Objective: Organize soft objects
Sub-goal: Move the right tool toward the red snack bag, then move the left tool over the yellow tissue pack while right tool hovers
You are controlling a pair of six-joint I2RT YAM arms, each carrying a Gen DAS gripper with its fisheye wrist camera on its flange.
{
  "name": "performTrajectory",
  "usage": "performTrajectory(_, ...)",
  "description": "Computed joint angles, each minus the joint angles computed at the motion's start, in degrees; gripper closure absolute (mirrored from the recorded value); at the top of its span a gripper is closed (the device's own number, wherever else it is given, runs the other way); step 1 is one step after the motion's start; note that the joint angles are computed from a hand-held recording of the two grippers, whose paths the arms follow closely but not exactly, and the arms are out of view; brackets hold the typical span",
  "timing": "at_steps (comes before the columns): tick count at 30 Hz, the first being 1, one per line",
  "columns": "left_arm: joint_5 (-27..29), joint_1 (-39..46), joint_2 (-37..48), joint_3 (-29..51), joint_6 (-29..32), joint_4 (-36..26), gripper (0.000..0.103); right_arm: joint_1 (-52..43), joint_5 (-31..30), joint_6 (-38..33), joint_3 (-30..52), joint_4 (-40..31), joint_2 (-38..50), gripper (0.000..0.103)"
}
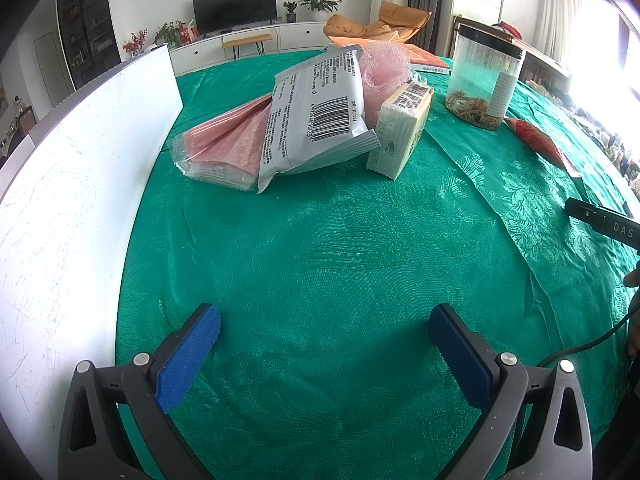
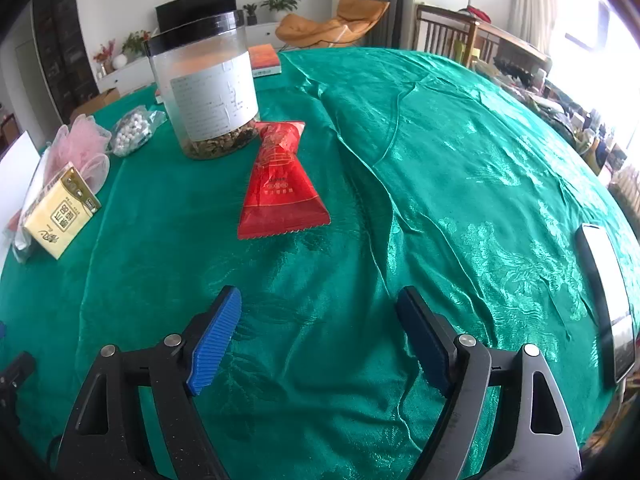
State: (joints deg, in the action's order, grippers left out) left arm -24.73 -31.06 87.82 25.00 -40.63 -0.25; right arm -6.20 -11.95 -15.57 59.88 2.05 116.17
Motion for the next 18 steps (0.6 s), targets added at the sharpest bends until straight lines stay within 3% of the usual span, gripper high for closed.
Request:
performTrajectory(12,-0.07,-0.06,0.02,0.05,-0.1,-0.08,0.0,0.04,0.03,0.03,-0.05,-0.01,-0.06,0.019)
performTrajectory(18,-1.08,-0.35,-0.33,5.15,1.44,-4.37,0.0,0.06,0.02,0.08,-0.05,-0.03,-0.06,0.019)
